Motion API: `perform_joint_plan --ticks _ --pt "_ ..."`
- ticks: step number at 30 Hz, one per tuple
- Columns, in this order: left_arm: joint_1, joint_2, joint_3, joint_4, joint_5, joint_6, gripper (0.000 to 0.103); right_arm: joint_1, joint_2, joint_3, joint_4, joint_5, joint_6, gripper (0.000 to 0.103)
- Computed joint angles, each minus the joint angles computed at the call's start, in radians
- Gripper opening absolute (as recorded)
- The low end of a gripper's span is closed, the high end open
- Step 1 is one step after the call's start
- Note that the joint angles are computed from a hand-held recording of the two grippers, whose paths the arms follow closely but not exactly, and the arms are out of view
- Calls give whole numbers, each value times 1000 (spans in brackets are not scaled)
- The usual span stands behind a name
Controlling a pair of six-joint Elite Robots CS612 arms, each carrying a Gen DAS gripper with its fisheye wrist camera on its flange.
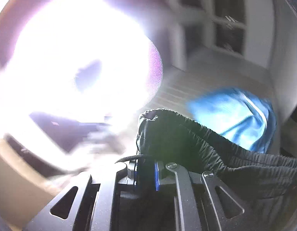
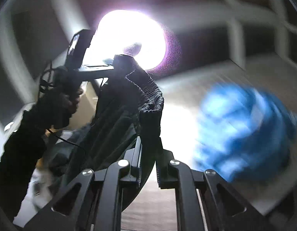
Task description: Fold clothes
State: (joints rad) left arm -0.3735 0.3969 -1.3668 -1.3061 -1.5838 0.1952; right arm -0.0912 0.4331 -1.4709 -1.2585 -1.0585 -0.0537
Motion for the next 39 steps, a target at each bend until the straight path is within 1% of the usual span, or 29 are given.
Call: perform_joint_plan --ticks 2,3,4,5,6,7,8,9,10,11,12,14,15,16,18,19,20,21,22,24,26,28,29,31,32,34,35,38,39 --pt "-40 17 78 -13 -47 23 11 -23 29 8 21 -107 13 11" --pt "-51 7 126 2 -68 38 11 -37 38 14 42 -150 1 11" --pt "-52 -30 210 3 -89 73 12 -52 46 22 59 -193 -9 11" --pt "-59 -47 252 16 -85 105 13 -66 54 33 73 -238 -18 11" --pt "-73 -41 252 34 -63 127 16 -74 52 46 92 -258 -17 11" --pt "-82 -28 234 42 -44 153 15 -83 51 57 104 -264 -13 13" --pt "-88 -16 212 50 -29 184 16 -93 48 60 121 -260 -15 17" --pt "-86 -17 205 64 -34 209 21 -102 45 64 139 -255 -18 20" --pt "-75 -27 205 88 -55 222 21 -97 32 63 164 -268 -20 22" --pt "-61 -38 202 105 -67 223 21 -89 24 29 195 -305 -23 23" --pt "-48 -41 187 117 -71 218 24 -90 25 16 189 -328 -41 23" --pt "-16 -39 127 137 -65 207 25 -93 12 8 168 -324 -101 23" --pt "4 -37 93 143 -54 201 24 -95 3 10 152 -306 -120 23" --pt "26 -37 61 150 -47 197 24 -92 -9 23 131 -263 -152 24" --pt "71 -41 2 176 -37 180 27 -87 -34 54 89 -175 -215 35" --pt "93 -38 -36 196 -26 167 29 -84 -47 72 69 -131 -246 46" --pt "120 -36 -65 213 -11 151 29 -73 -64 114 45 -86 -282 53" --pt "145 -41 -89 234 6 136 30 -62 -83 161 22 -43 -319 55" --pt "170 -36 -129 268 28 111 30 -50 -100 204 8 -19 -358 55" --pt "214 -14 -213 359 86 50 32 -15 -140 323 -30 -2 -441 55" --pt "255 -1 -267 455 152 -2 32 22 -189 471 -87 -44 -476 55" --pt "291 18 -316 542 202 -63 32 42 -229 587 -141 -80 -493 55" --pt "306 28 -334 574 219 -87 32 52 -249 648 -170 -107 -497 55" --pt "327 42 -347 600 212 -111 32 69 -292 771 -235 -167 -494 55" --pt "333 51 -346 599 195 -108 32 75 -323 844 -265 -200 -478 55" --pt "337 73 -334 592 162 -91 35 78 -352 919 -281 -219 -458 55" --pt "333 81 -320 591 150 -81 38 77 -358 934 -277 -228 -451 55" --pt "314 104 -274 586 128 -32 38 77 -370 972 -285 -276 -444 55" --pt "307 117 -262 582 110 -23 38 78 -371 976 -291 -290 -443 55"
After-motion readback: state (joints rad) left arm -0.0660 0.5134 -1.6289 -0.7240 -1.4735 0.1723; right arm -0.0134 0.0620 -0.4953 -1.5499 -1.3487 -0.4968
